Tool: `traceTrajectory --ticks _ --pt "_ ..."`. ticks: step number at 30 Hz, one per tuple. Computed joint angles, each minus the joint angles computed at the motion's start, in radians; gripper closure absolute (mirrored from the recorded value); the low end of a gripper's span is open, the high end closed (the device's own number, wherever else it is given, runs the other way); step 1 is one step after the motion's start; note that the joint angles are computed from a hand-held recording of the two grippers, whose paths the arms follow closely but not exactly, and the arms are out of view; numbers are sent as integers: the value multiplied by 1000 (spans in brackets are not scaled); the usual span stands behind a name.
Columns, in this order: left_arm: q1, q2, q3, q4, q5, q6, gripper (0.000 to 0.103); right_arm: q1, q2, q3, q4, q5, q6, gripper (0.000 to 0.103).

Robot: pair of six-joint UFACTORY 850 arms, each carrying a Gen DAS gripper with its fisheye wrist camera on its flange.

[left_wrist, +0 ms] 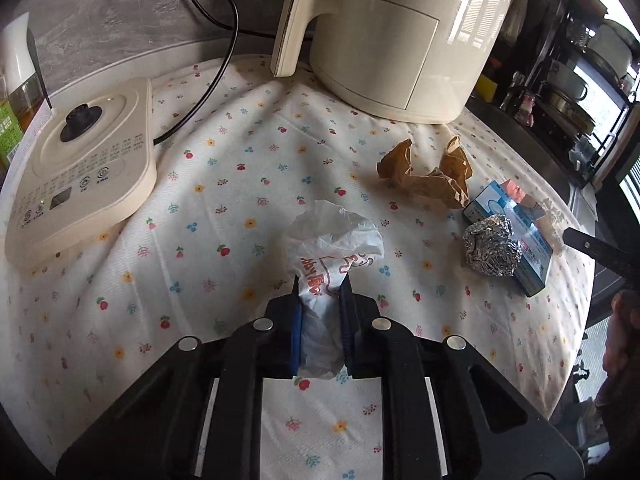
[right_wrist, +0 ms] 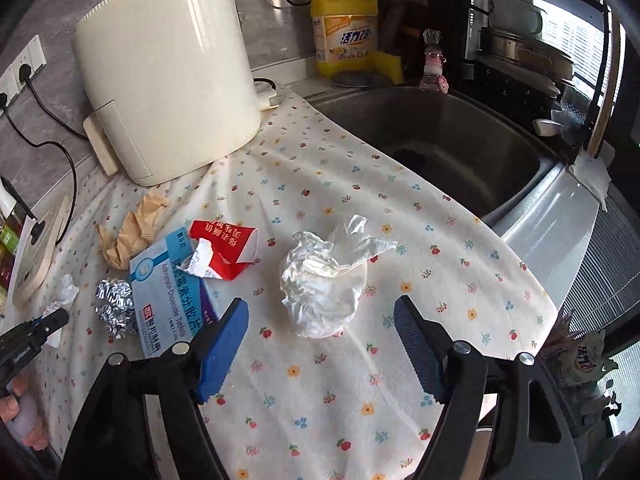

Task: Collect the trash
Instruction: 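Grasp white plastic bag with left tool while right tool grasps white tissue, then carry bag with left tool while right tool carries tissue to bucket, release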

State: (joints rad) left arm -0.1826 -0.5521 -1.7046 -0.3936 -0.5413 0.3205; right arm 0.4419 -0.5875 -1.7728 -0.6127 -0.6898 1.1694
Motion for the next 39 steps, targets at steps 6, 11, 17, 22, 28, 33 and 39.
traceTrajectory --ticks 6,11,17,22,28,33,39 --pt "32 100 113 -41 73 15 87 -23 -66 -79 60 -13 -69 31" --pt "62 154 177 -35 99 -11 87 -28 -108 -136 83 -33 -94 33" --pt "80 208 245 -39 124 -31 87 -20 -148 -199 99 -88 -177 65" --pt "72 245 289 -13 151 -77 88 -22 -120 -160 126 -55 -191 86" --pt "51 321 357 -79 215 -47 87 -14 -15 -18 97 43 -166 88" --pt "-6 373 390 29 239 -175 87 -8 98 115 68 111 -157 88" --pt "-85 436 445 127 289 -302 87 -14 224 247 95 176 -191 88"
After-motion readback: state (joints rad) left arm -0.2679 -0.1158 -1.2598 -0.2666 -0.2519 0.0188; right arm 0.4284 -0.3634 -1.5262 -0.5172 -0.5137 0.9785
